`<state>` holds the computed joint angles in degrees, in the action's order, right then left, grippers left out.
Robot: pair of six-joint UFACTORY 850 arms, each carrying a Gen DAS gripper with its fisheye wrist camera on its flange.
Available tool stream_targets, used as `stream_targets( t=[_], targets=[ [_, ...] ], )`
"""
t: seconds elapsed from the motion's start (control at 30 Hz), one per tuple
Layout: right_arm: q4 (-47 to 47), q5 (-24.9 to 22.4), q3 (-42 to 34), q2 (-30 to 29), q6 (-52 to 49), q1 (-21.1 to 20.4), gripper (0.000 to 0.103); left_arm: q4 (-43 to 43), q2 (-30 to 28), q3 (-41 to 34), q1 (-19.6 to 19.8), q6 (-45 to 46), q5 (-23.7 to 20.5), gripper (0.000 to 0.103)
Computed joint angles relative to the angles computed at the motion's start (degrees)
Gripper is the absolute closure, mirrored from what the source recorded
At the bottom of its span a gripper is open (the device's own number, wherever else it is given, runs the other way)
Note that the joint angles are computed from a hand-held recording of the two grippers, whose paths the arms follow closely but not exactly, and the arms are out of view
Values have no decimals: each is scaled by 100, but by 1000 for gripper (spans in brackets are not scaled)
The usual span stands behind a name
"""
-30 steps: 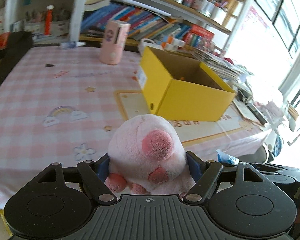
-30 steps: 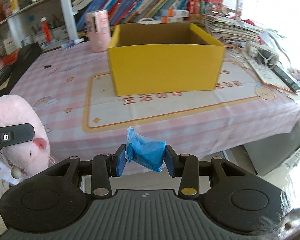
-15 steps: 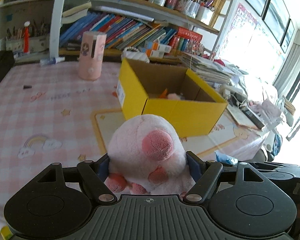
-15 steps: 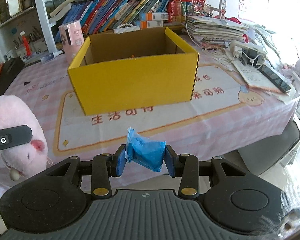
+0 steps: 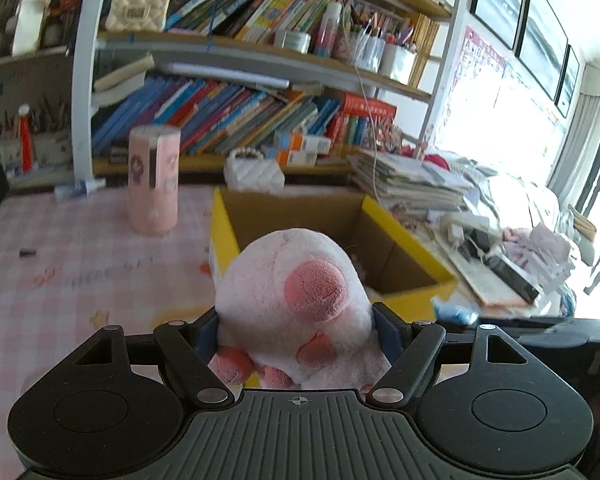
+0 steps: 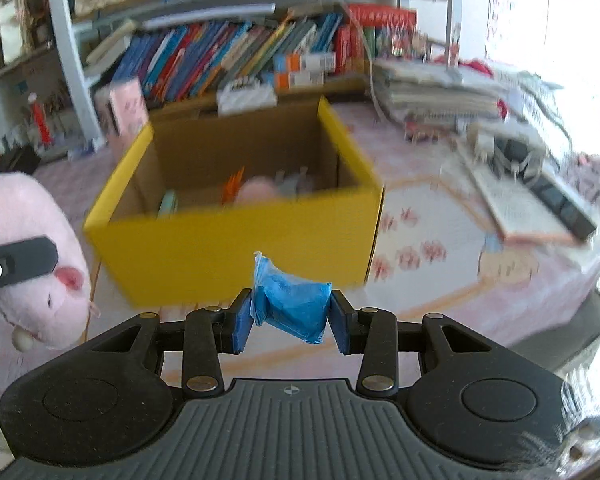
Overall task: Organize objects
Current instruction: 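Carry the plush pig and blue bag with both tools over the yellow box, then open both tools to drop the plush pig and blue bag into the box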
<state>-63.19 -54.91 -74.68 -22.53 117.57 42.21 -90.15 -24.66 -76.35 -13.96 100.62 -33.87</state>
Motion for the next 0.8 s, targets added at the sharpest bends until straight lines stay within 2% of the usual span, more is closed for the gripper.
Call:
stream_targets(
  t=[0.17,0.3,0.43,0.53,0.67,0.8],
  targets=[
    [-761,144,74,150,-51,-340,66,-590,-255,-442,-277,497,445,26],
    [-1205,621,28,116,-317,-671,66,-567,-570,-886,-498,354,864,25],
    [-1030,1276,-170,-81,-1216,-989,66,354,-947,-1401,-707,-602,1363,25],
    [-795,1732,-296,-235,-1866,-1158,66,1016,-1211,-1750,-816,-1299,1575,25],
    [-371,2222,-442,-411,-2523,-1352,66,2479,-1517,-2155,-945,-2764,1805,25],
    [192,2639,-575,-543,-3301,-1513,66,2852,-1628,-2253,-1055,-2868,2092,24]
  ],
)
